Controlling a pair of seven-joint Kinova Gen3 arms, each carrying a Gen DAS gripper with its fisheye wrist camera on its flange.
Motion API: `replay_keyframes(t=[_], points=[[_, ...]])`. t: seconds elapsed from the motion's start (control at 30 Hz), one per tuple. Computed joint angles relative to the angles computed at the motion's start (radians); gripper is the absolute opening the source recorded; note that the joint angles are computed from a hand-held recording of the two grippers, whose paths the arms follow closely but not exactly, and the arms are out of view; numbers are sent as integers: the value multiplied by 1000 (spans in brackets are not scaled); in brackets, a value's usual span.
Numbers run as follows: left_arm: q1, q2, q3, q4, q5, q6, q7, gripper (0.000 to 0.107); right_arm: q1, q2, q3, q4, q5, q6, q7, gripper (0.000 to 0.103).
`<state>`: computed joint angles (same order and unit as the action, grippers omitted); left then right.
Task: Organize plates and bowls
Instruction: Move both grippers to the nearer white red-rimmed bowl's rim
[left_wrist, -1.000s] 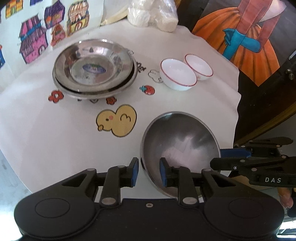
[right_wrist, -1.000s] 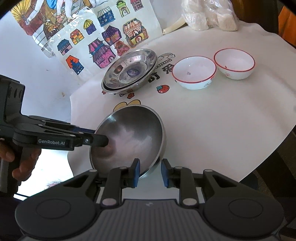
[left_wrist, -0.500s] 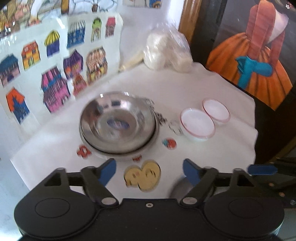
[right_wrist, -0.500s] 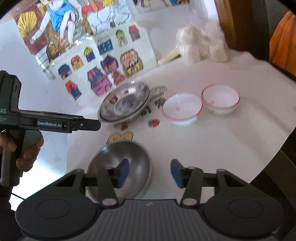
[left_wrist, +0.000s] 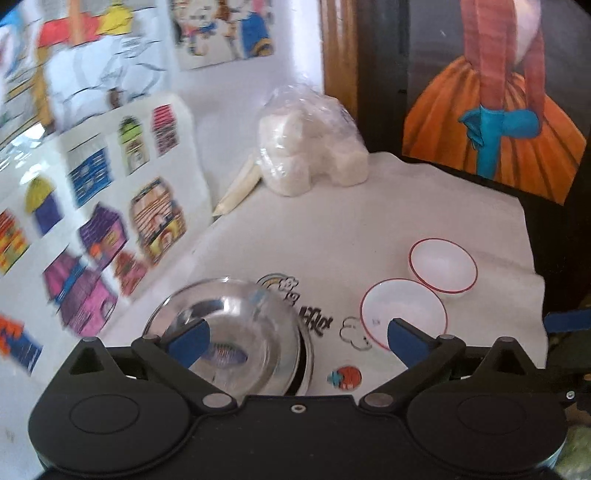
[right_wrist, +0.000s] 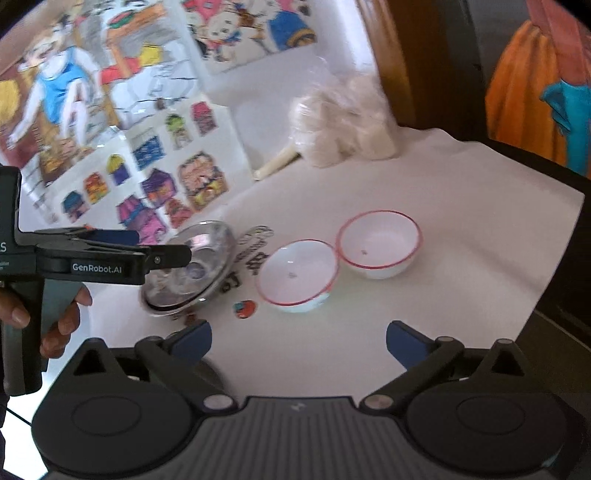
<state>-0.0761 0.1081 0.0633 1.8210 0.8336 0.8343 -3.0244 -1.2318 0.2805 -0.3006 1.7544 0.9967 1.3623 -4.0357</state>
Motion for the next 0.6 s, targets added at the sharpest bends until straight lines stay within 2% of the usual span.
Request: replay_keyframes(t=[0.07,0.2,0.37,0.6], points=[[24,33,17,-30,-32,-11,9,102,15,-8,3,20,-9,-25,-13,103],[90,81,51,-63,-139,-109,115,102,45,-15,6,46,-23,-73,-20,103],[131,135,93,-105,-258,-162,201,102,78,-23,12,81,-25,-131,-29,103],[141,208,131,-202,-341,-78,272,102,127,-33,22,136,-14,-219,-74,103]])
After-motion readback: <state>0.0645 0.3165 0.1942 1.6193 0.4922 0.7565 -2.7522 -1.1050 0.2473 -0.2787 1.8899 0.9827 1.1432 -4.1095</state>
